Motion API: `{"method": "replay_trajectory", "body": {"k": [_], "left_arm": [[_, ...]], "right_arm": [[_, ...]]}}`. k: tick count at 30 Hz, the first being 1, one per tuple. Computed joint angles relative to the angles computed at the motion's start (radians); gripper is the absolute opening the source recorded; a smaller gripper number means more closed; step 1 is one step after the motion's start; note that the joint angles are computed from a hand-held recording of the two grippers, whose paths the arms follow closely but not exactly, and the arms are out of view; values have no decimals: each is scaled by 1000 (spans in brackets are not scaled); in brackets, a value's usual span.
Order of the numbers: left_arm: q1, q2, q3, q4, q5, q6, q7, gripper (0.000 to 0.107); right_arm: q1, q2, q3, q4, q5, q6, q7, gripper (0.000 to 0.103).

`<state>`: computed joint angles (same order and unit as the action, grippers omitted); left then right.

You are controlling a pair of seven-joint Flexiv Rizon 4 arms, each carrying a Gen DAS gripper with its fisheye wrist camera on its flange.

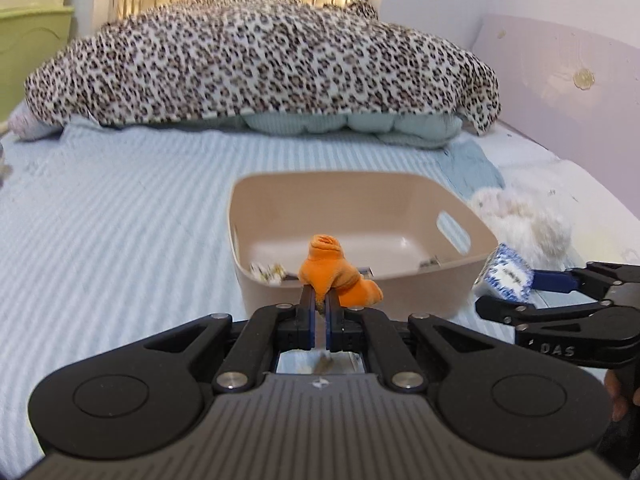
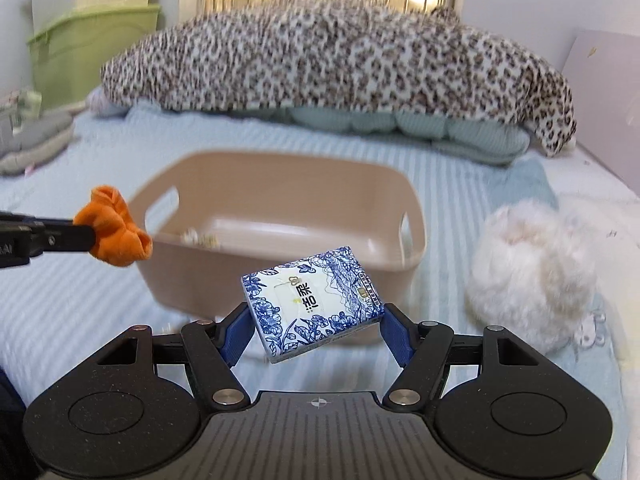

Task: Organize objects
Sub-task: 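Carry both items over the basket and open both tools to drop them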

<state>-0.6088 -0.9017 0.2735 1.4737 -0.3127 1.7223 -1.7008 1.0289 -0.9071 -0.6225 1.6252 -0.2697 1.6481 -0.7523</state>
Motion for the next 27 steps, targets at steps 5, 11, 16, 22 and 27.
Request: {"method": "replay_trajectory", "body": {"k": [5,11,16,22,27], "left_arm": [[-40,-44,97,-86,-15,-38,-25,5],[-71,-163,245,-290,-5,-143,-123,5],[-24,-270,284,-497,14,-288,-187,5],[21,-362,306,-679,80,-451,-229,5],[47,-417,306,-801,135,-606,-257,5]], "right_arm": [[-8,-39,-35,-74,17,10,15,66],[-68,-109,-33,-219,-4,-39,58,66],[-153,-160,26,-351,-84,-126,90,66],[-255,-221,136,-495,-171,-252,100,66],[-316,-252,240,-561,-232,-338,77,66]]}}
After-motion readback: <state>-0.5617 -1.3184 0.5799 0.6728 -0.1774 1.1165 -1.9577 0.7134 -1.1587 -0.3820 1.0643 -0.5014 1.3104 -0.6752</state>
